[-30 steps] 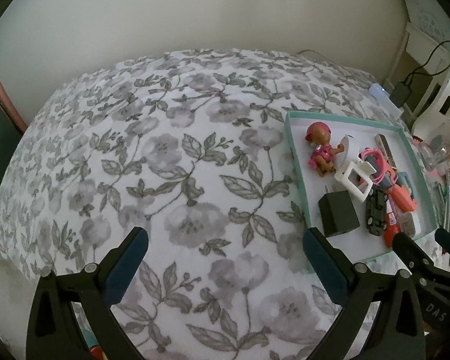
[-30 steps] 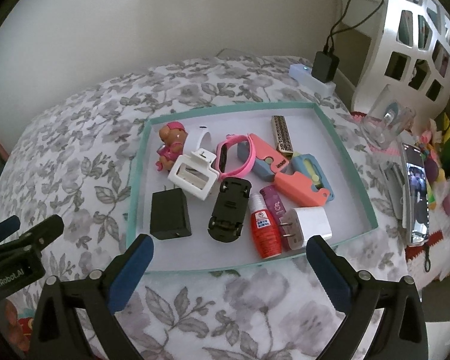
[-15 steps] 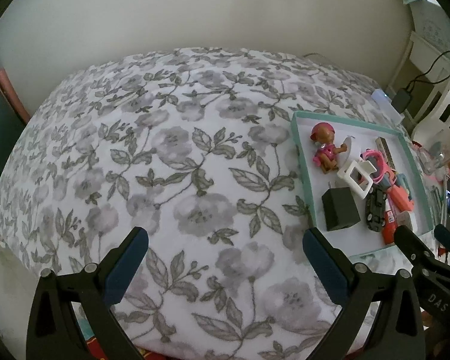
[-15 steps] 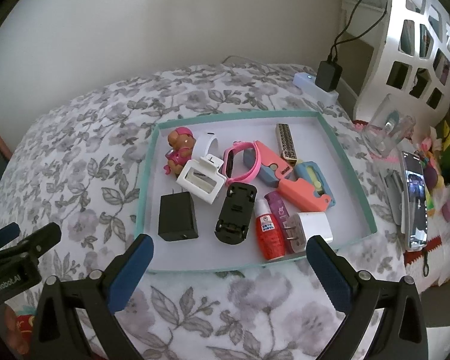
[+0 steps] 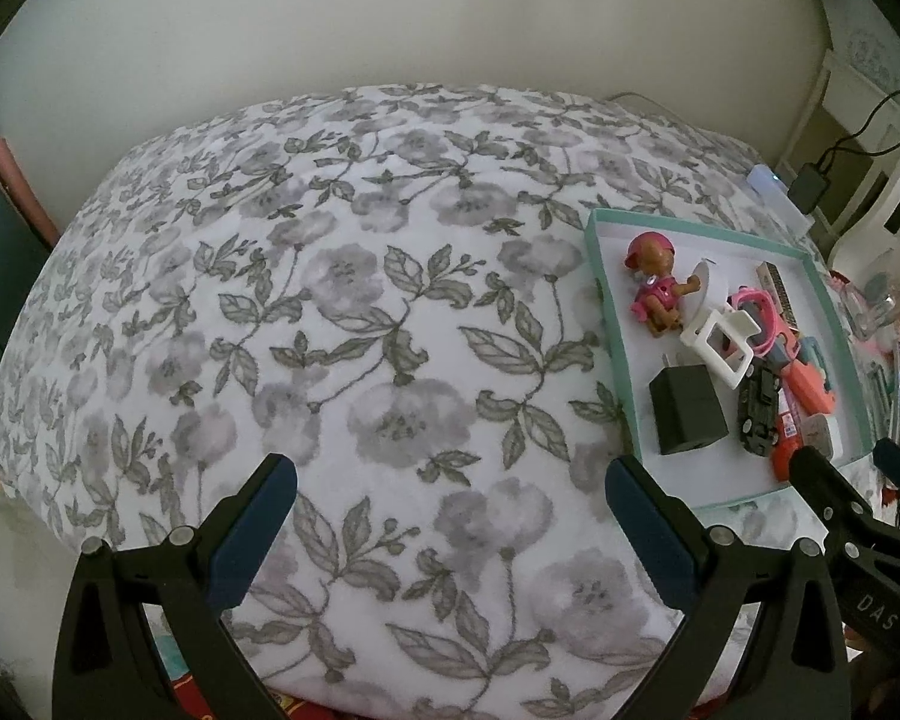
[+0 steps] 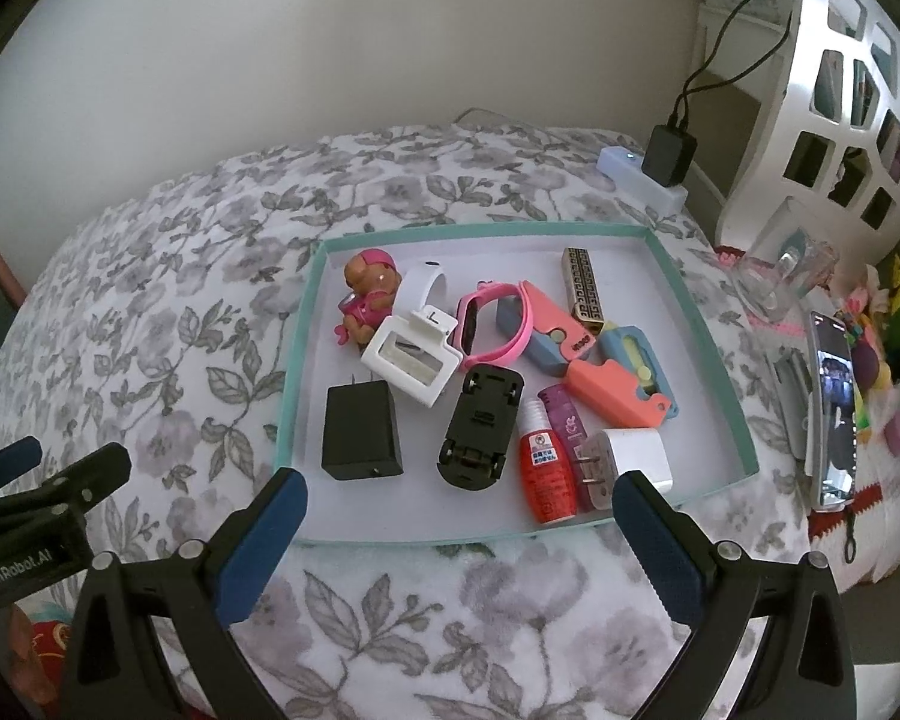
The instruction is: Organize rigid objects
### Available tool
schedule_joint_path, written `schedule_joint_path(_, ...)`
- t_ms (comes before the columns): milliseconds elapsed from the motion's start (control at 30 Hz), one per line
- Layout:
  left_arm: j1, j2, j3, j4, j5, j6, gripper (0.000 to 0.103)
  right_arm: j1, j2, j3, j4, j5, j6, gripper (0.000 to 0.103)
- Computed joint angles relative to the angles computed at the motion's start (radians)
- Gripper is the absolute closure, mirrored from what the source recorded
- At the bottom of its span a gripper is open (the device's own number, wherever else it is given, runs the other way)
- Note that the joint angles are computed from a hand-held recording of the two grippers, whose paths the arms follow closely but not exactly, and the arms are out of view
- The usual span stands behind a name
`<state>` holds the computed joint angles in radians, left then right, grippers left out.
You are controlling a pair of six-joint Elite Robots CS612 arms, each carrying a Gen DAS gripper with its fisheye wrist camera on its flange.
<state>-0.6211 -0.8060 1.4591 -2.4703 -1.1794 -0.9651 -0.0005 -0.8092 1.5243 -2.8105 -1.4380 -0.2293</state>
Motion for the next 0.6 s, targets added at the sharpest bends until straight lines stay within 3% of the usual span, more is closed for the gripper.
schedule_joint_path(600, -0.001, 0.003, -0.004, 0.006, 0.000, 0.006, 0.001, 0.001, 0.004, -0.004, 0.006, -0.006, -0.003, 0.000)
